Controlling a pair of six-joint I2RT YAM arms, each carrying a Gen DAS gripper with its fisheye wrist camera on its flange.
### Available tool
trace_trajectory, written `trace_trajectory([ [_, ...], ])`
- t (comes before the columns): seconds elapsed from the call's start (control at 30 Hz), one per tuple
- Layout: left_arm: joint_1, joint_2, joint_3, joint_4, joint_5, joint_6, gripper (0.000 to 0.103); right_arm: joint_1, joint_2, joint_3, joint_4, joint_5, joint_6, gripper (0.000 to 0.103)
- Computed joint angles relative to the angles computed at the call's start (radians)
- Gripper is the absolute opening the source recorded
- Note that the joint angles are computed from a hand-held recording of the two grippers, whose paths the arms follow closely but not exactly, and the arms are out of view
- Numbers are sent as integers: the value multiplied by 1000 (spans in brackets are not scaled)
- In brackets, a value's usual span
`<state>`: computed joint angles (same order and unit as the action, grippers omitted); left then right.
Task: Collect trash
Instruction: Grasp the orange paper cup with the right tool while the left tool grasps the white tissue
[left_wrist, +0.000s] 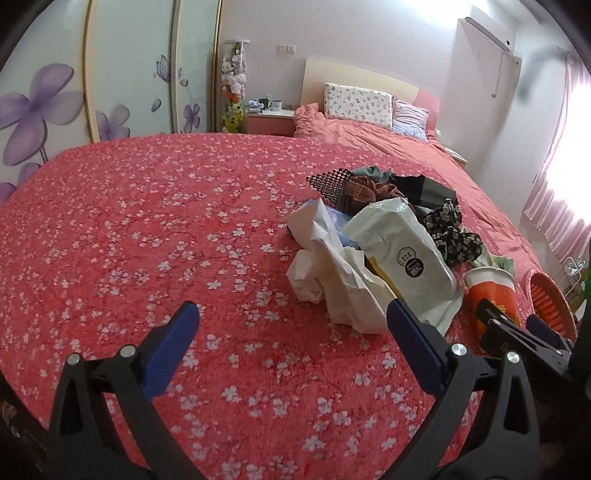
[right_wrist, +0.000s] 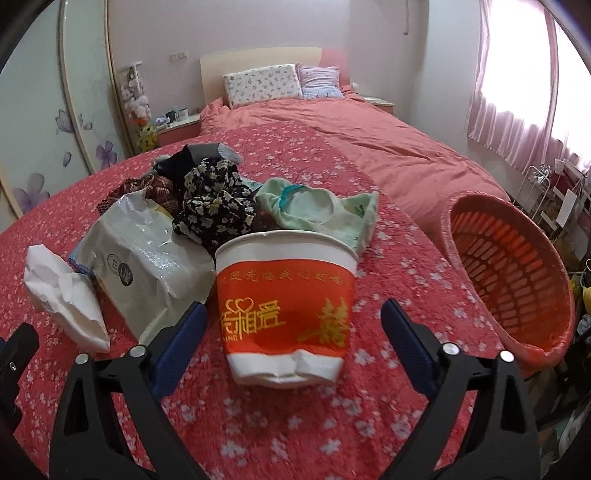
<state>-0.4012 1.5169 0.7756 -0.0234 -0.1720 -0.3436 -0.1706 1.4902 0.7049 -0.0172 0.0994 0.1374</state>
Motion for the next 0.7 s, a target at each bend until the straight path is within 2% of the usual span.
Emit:
trace_trajectory([
  [0.1,7,30,23,3,22,-6,99,7,18,13,-2,9,-6,90],
  [0.13,6,40,32,4,27,-7,99,6,27,18,-4,9,-9,87],
  [0.17,4,51,42,5,31,-8,99,4,32,20,-8,1,-11,80],
  [0.2,3,60,51,4,36,-8,99,4,41,25,-9,-2,-14,79],
  [0.37,-7,125,108,-3,47,-21,95,-10,23,10,-4,-29,-28,78],
  [0.57,-21,211,183,-36,30,-28,83,-40,-32,-27,3,-47,-51,78],
  [0.7,-8,250,213,-52,60,-50,75,-45,-45,-43,16,-40,-67,78],
])
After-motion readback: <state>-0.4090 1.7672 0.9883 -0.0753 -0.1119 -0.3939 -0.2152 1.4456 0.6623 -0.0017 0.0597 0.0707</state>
